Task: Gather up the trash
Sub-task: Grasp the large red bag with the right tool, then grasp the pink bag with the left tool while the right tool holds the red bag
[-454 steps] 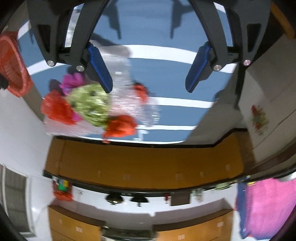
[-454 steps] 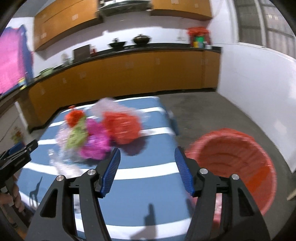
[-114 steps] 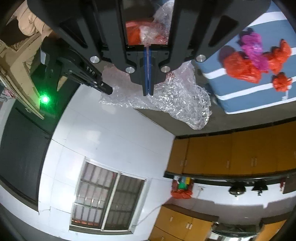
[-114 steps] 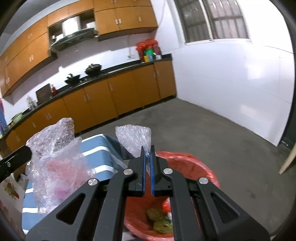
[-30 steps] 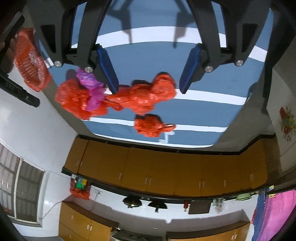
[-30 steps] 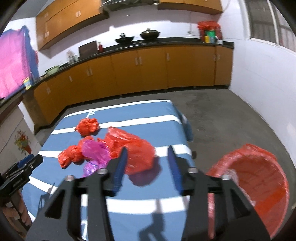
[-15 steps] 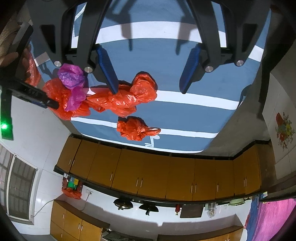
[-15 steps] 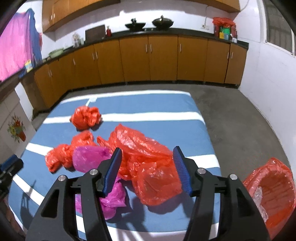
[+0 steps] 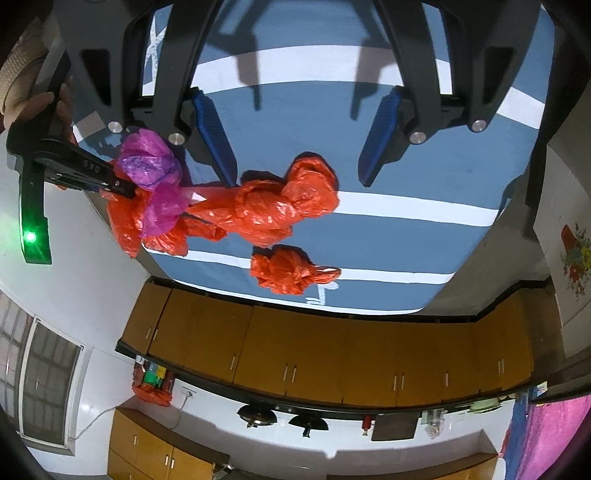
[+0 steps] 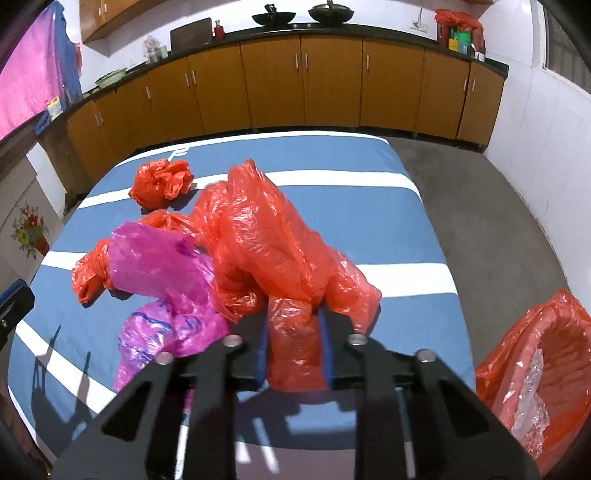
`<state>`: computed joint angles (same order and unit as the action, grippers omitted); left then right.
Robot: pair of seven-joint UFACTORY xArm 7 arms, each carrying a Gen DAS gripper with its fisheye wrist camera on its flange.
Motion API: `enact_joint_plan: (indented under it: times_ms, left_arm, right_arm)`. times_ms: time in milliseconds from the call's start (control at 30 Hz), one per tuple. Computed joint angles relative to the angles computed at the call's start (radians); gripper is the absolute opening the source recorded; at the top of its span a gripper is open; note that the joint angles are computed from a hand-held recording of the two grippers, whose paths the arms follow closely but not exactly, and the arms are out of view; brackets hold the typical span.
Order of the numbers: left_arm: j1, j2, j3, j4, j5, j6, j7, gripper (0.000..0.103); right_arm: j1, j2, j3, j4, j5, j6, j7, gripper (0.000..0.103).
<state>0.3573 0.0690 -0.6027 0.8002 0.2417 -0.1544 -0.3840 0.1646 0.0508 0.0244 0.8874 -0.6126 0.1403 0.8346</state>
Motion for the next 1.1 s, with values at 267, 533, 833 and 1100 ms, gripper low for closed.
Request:
enact_joint_plan:
  times_ms: [267, 533, 833, 1100]
  left_arm:
    - [0.109, 0.029, -0.151, 0.021, 0.011, 0.009, 0.013, 0.067]
    - [0.038, 0.084, -0.167, 0.068, -0.059, 0.030, 0.092, 0.067]
    - [-0.396, 0.182, 0.176, 0.210, -0.065, 0.134, 0.104, 0.067]
    - [-0.475, 0.264, 0.221, 0.288, -0.157, 0.203, 0.190, 0.060]
  right_arm:
    - [-0.056, -0.071, 0.007, -0.070, -0.061, -0.042, 0.116, 0.011]
    - [-0.178, -0.150, 0.072, -0.131, -0.187, -0.068, 0.288, 0.010]
    - [-0.312, -0.237, 0.162, -0.193, -0.223, -0.100, 0.377, 0.010]
    - [-0.384, -0.287, 0.220, -0.242, -0.124, -0.130, 0.309, 0.010]
